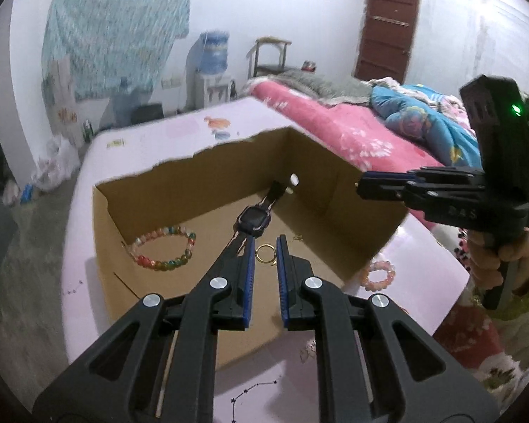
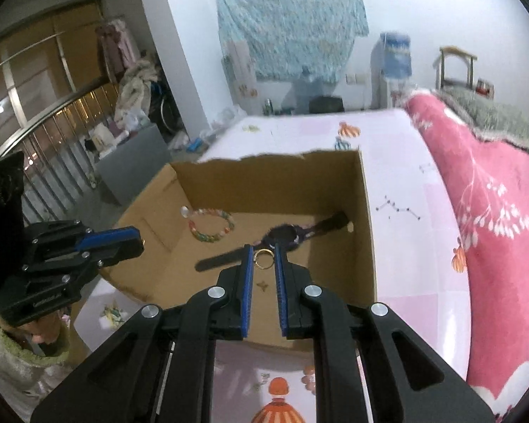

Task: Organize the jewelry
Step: 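Carry the gold ring over the box with the left gripper, then open the left gripper to drop the ring into the box, then move both grippers back over the charms on the table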

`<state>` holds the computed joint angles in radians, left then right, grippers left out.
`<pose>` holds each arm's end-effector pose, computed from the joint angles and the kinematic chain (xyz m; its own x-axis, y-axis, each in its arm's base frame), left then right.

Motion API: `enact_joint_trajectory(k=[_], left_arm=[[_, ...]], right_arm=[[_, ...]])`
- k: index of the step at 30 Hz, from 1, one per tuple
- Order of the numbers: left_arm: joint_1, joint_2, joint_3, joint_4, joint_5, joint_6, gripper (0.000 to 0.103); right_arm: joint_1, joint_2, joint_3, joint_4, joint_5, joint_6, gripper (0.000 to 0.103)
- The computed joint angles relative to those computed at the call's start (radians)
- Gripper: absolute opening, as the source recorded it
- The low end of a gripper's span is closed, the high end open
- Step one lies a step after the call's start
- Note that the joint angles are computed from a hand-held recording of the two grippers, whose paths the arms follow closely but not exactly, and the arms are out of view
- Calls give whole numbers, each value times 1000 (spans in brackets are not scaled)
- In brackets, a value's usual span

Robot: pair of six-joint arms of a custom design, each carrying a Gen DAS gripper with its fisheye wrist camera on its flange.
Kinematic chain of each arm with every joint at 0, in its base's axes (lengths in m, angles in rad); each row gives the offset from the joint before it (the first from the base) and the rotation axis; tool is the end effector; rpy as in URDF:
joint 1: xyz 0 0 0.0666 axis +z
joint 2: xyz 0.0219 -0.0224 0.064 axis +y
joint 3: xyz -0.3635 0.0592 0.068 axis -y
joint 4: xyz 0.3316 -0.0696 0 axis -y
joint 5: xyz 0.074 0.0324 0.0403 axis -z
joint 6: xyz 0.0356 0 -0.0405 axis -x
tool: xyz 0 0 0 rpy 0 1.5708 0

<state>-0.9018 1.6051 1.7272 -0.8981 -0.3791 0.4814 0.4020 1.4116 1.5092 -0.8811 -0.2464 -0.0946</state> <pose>0.3249 -0.3904 0.4568 -0.6466 0.1243 -0.7526 0.2996 0.9487 -0.1007 0.4000 0.1791 0.4559 -0.6975 -0.1970 -0.6890 -0.4747 0.8473 0.2383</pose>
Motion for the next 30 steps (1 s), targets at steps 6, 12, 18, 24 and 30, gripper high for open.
enact_joint_trajectory(k=[6, 12, 18, 24, 30], left_arm=[[61, 67, 34, -31, 126, 66, 11], [91, 88, 39, -51, 187, 122, 22], [101, 69, 15, -26, 171, 141, 31], [98, 42, -2, -14, 136, 153, 39], [77, 16, -12, -23, 85, 163, 51]], right_arm=[[7, 86, 56, -83, -14, 27, 12], [-4, 105, 67, -110, -42, 10, 13], [-27, 92, 56, -77, -72, -20, 14], [-48, 59, 37, -42, -73, -52, 17], [-65, 1, -2, 14, -53, -108, 46]])
